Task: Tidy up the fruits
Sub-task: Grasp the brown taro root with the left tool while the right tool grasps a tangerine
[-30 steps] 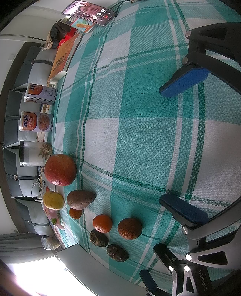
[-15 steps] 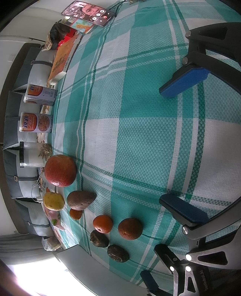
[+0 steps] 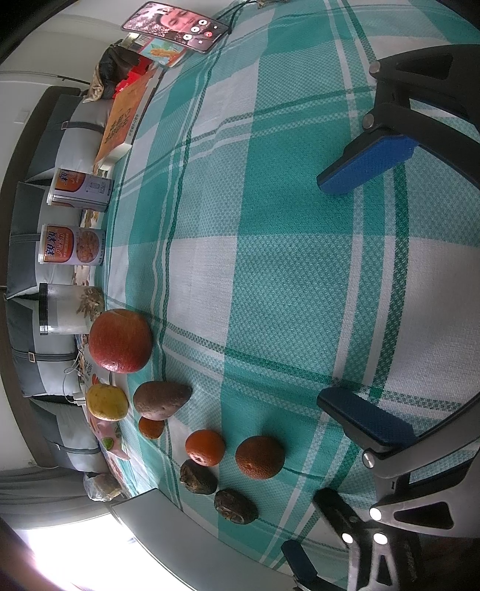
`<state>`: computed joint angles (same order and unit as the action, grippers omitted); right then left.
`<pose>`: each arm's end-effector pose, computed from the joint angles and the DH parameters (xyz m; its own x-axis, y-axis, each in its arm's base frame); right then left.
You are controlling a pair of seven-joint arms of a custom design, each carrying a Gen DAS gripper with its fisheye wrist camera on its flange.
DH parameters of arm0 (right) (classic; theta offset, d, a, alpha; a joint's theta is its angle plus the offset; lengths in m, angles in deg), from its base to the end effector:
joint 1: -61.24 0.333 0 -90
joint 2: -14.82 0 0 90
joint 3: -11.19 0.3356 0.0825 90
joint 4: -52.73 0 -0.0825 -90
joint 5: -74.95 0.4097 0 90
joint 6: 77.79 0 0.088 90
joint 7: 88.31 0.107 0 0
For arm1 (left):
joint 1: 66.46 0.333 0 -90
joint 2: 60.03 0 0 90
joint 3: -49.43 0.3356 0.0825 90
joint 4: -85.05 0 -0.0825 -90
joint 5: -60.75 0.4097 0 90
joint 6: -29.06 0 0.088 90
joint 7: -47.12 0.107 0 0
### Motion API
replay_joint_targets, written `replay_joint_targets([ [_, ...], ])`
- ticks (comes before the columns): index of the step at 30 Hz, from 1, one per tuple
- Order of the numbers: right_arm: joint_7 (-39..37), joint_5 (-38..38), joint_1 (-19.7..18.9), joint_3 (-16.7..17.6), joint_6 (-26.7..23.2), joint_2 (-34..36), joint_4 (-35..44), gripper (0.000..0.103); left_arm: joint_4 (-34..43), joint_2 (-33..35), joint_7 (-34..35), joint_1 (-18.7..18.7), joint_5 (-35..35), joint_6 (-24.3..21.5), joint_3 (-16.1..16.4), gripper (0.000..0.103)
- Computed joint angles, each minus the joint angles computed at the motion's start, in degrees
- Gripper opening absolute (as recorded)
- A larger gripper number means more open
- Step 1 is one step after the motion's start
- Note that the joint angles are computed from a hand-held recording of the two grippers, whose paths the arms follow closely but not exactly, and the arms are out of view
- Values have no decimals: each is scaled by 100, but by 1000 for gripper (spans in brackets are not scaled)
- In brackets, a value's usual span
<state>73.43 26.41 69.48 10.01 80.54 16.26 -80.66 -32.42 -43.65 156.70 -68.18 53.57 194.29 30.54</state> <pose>0.5448 0.0994 0.3629 -0.3845 -0.9231 -0.0002 -0.7647 0.3187 -0.5601 0.6209 -0.2133 0.3703 -0.5228 -0.8525 -0.0013 -0.7141 0.4387 -0.5455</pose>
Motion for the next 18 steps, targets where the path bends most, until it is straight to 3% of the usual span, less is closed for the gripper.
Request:
replay_joint_targets([
  [2,5,-5,-3,-5,16,5,0,103,74,-60,508,303,-394,-419,-250,101],
  [4,21,-8,-7,-11,67,-8,-22,103,188,-83,1247,667,-1258,-730,-530,101],
  [6,41,-28,-24,-19,130,-21,-51,103,358,-39,1604,734,-1701,-775,-543,101],
  [8,61,-69,-49,-30,272,-60,-107,103,583,58,1485,488,-1525,-795,-285,101],
  [11,-11,-264,-173,-74,1179,-148,-306,102,822,220,1113,126,-1038,-753,64,101],
  [15,-487,-57,-207,21,1348,-181,-219,102,1023,345,502,-54,-601,-857,248,101],
  [18,-990,543,-197,69,1318,-207,-162,102,1003,305,303,-37,-482,-843,235,101],
])
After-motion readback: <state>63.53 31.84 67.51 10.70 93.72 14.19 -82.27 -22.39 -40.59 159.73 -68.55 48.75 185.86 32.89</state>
